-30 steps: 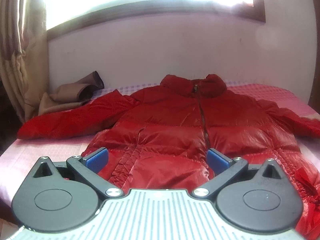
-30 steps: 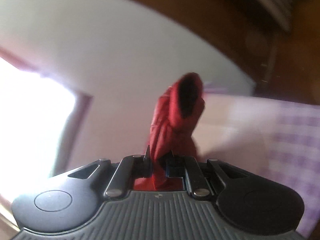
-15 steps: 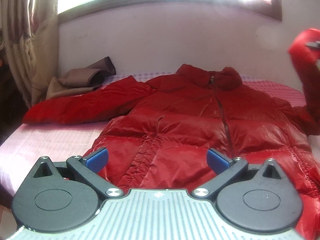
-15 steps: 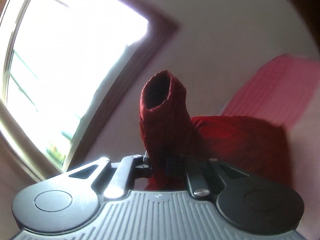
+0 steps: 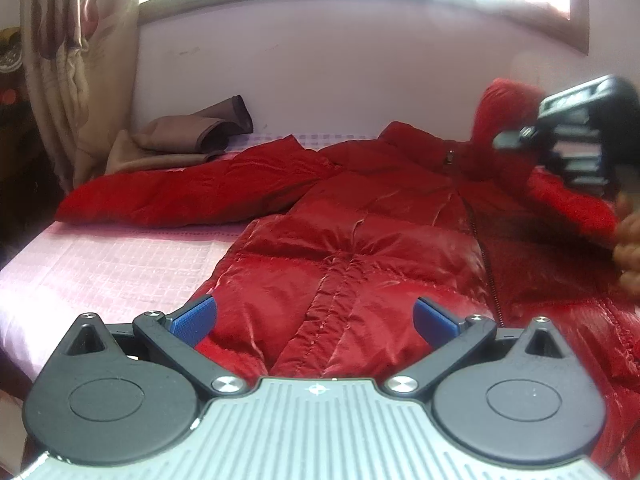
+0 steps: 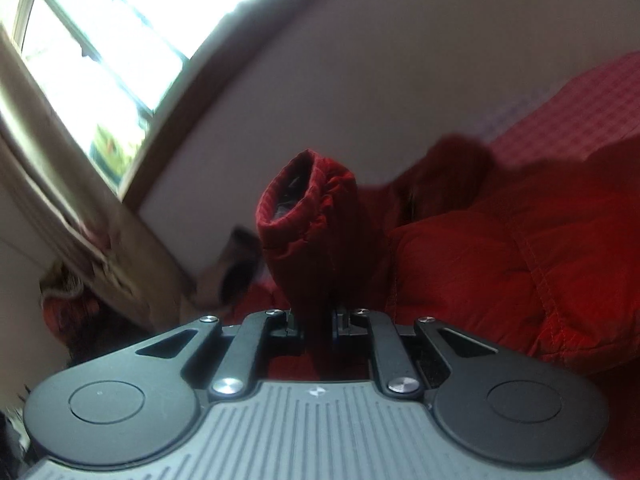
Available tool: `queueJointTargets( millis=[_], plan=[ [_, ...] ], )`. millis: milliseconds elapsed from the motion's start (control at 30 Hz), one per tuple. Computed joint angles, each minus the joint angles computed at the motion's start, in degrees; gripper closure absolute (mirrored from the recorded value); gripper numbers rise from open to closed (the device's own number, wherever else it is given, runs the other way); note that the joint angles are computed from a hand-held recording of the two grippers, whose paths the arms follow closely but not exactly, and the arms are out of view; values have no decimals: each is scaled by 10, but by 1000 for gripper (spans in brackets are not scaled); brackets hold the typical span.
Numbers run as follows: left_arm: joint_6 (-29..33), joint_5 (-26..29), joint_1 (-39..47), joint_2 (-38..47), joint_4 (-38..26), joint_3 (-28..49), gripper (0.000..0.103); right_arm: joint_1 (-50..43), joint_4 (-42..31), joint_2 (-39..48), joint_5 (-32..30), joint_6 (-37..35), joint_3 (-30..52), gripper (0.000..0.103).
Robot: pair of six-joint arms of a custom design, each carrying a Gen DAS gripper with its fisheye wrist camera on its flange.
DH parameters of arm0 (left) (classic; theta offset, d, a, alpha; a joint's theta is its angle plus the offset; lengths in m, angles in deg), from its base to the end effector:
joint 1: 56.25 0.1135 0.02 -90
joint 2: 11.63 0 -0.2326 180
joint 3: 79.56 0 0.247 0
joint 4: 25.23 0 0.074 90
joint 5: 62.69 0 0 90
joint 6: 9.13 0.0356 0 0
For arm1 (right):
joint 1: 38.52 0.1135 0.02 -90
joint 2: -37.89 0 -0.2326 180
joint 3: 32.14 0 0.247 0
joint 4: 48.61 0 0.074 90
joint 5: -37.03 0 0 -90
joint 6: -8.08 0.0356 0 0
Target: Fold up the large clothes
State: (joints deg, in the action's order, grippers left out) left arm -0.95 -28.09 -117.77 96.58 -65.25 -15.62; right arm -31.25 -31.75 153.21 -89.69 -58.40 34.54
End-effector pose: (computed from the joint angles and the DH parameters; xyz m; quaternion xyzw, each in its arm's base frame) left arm 0.1588 -0.2312 0.0683 -0.1786 0.8664 0.1041 0.4546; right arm 0.3642 0.0679 0.0844 -0.0345 0.8425 0.3879 0.3721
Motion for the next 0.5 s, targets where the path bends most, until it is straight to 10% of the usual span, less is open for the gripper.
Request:
queueJointTargets(
  millis=[500],
  plan=[
    [-38,3,-21,-21,0,-33,0,97,-50,72,124,-31,95,92]
  ],
)
